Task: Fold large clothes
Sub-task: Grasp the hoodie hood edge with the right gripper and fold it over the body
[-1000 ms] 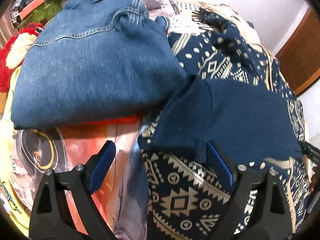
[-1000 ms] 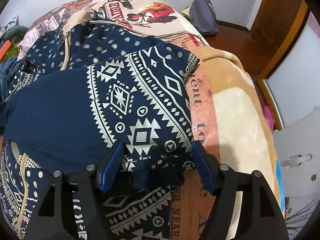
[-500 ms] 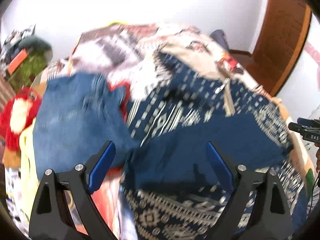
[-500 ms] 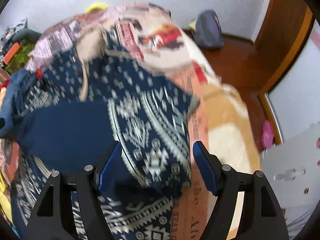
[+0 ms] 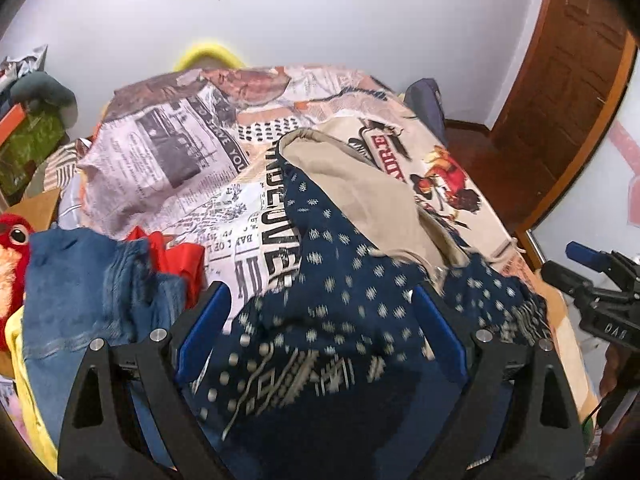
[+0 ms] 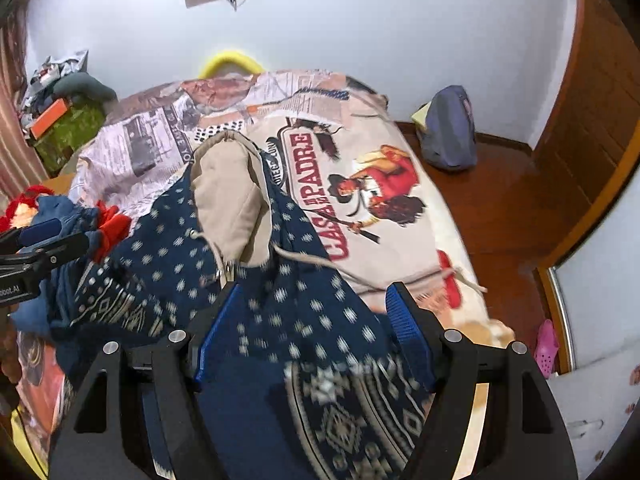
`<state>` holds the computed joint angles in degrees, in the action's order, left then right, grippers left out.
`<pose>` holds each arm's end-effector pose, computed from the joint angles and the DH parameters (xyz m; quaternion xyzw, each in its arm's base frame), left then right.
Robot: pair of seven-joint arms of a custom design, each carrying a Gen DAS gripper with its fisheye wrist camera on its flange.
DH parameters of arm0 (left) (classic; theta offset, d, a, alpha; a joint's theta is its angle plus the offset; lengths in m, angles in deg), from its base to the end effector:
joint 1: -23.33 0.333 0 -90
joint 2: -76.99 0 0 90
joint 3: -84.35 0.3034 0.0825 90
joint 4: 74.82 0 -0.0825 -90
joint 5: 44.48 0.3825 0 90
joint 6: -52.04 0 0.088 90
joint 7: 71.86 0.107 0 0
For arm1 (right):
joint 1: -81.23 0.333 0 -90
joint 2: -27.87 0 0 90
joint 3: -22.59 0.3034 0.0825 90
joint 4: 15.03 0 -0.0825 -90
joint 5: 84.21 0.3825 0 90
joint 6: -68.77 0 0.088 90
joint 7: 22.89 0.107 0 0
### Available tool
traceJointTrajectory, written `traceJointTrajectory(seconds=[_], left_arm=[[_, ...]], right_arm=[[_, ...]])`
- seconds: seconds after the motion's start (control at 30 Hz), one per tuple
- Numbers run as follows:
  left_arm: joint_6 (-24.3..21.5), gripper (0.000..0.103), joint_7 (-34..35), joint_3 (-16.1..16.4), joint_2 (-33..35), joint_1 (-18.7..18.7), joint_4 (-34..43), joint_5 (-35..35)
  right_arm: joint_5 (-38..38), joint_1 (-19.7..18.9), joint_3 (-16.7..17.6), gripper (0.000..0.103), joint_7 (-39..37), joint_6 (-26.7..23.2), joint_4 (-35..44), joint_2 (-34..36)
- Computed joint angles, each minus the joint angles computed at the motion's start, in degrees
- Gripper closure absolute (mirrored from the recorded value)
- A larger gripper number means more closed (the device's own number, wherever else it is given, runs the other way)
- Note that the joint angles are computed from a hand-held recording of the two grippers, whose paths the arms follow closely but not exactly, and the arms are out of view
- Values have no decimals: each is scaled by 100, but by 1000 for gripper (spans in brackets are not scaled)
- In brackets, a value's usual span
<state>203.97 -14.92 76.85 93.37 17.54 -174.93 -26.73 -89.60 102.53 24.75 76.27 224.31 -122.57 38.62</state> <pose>0.6586 -0.1553 0.4685 -0.7142 0.6237 -0.2467 0.2003 0.5939 0.2599 0.4751 -0.7677 0.5549 -0.1786 0.2661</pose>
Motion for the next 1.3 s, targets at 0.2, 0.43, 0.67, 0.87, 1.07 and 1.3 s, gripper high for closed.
traceJointTrajectory(seconds=[0.2, 0.43, 0.67, 0.87, 1.07, 1.3], left_arm=[[-521, 11, 540, -134, 1050, 175, 1176, -661], [-1058, 11, 448, 43, 2091, 33, 2483, -593], [-1519, 17, 184, 248, 2990, -95, 3683, -407], [-867, 55, 424, -64, 2933, 180, 3338, -782], [-629, 92, 503, 176, 2544, -119, 2908, -357], [-114, 95, 843, -112, 1492, 81, 1710, -437]], right_arm=[[673, -32, 104, 33, -248, -706, 1383, 1199], [765, 161, -138, 33, 46, -1371, 2865, 2408], [679, 233, -233, 51, 132, -1457, 3650, 3055], [435, 376, -359, 82, -89, -933, 3329, 2950], [47, 520, -505, 97, -103, -528, 2678, 2494], [-54, 483, -402, 98, -276, 188, 1306, 1343]])
